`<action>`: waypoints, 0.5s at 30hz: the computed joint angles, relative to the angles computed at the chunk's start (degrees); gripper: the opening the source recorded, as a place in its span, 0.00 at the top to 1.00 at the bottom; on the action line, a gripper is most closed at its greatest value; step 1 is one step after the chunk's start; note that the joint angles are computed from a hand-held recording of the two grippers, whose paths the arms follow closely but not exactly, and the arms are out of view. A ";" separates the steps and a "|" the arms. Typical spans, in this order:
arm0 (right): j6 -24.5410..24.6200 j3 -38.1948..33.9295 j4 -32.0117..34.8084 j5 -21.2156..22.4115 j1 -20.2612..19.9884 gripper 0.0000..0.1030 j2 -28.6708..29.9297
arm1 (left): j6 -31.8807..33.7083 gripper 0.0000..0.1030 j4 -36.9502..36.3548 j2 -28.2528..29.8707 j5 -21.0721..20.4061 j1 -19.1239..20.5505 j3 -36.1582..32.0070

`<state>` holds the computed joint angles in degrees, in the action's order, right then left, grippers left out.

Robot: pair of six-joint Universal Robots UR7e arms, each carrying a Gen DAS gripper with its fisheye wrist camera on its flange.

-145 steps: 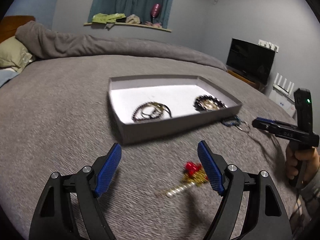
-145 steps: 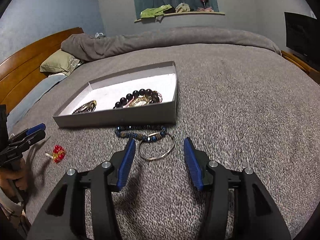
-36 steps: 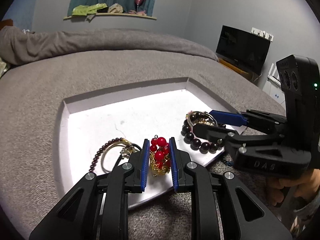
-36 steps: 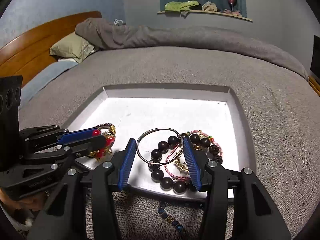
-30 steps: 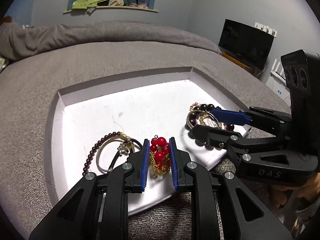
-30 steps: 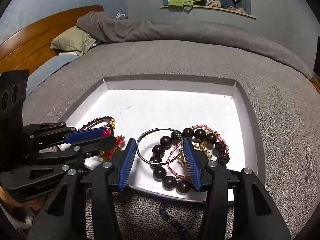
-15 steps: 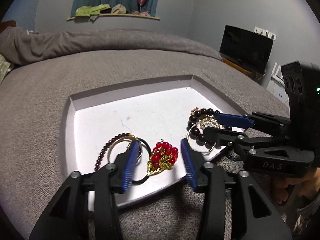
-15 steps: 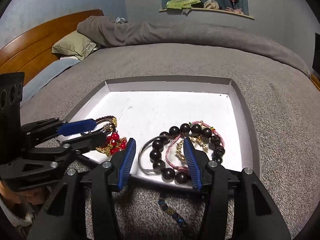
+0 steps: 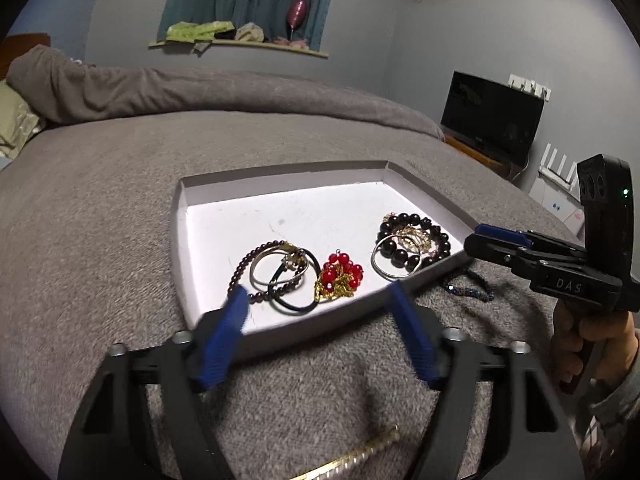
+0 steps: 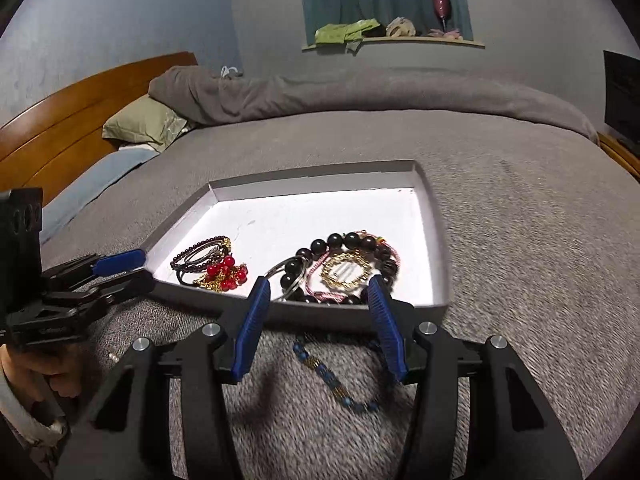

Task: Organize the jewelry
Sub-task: 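Move the left tool to the pearl hairpin while the right tool reaches the blue bead bracelet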

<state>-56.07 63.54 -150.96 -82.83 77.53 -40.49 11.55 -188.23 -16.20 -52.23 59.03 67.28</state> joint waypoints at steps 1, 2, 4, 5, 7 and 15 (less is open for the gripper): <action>0.00 0.47 -0.29 0.19 -0.16 0.50 -0.36 | -0.01 0.25 -0.53 -0.19 -0.04 -0.12 0.65; -0.12 1.12 -0.71 0.35 -0.38 0.50 -0.81 | 0.24 0.25 -1.30 -0.37 0.27 -0.31 1.40; -0.53 2.42 -1.86 0.32 -0.86 0.50 -1.68 | 0.68 0.24 -2.58 -0.77 0.73 -0.69 2.87; -0.64 2.67 -1.72 0.27 -1.10 0.46 -1.96 | 0.58 0.24 -2.89 -1.00 0.54 -0.74 3.52; -1.06 3.35 -2.07 0.09 -1.57 0.44 -2.44 | 0.20 0.23 -3.90 -1.56 0.42 -1.01 5.39; -2.38 4.50 -1.47 -1.67 -3.01 0.44 -3.28 | -0.16 0.23 -4.78 -2.27 1.56 -1.63 10.01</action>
<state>-58.45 68.04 -152.43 -84.49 74.52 -43.77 11.40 -193.01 -18.48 -50.67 57.40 77.29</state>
